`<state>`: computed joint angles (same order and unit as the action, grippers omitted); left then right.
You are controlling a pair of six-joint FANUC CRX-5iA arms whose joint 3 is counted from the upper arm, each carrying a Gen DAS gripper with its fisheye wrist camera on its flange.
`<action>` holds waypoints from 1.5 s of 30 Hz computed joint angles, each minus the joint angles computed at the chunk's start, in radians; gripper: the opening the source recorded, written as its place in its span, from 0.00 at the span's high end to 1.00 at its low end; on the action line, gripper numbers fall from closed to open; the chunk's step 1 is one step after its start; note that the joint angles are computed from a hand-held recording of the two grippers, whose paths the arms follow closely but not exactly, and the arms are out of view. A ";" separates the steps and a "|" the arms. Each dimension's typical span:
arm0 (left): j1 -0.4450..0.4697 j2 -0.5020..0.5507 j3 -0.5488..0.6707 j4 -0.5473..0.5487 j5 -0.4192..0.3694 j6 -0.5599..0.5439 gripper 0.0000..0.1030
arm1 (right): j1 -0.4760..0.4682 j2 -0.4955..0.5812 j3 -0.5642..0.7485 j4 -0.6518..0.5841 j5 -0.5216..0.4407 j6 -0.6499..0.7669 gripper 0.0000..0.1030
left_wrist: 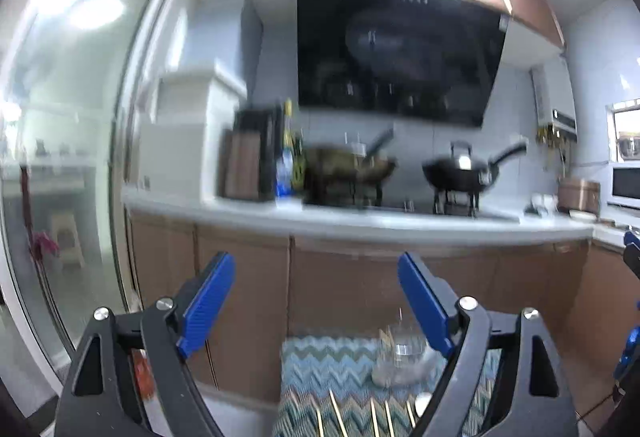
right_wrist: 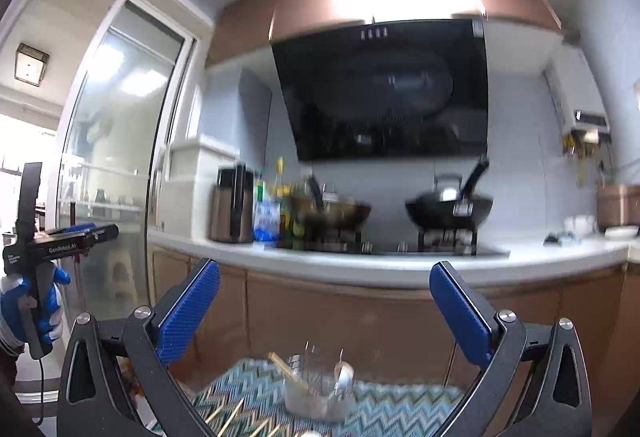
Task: Organize utensils
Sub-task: 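Move both open tools back down toward the table, then grasp a chopstick with the left tool while the right tool grasps a white spoon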
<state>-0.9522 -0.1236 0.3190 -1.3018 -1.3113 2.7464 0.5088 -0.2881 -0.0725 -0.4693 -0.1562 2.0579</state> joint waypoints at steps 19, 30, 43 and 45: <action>0.723 0.215 -0.265 1.317 0.492 -0.581 0.30 | -0.153 0.515 0.380 -0.062 -0.661 -0.179 0.47; 0.823 0.512 -0.064 1.519 0.300 -0.710 0.67 | -0.187 0.846 0.720 -0.100 -0.996 -0.236 0.66; 0.829 0.640 0.084 1.537 0.178 -0.723 0.88 | -0.152 1.065 1.023 -0.054 -1.195 -0.250 0.77; 0.829 0.645 0.089 1.536 0.174 -0.717 0.89 | -0.152 1.098 1.078 -0.066 -1.236 -0.246 0.78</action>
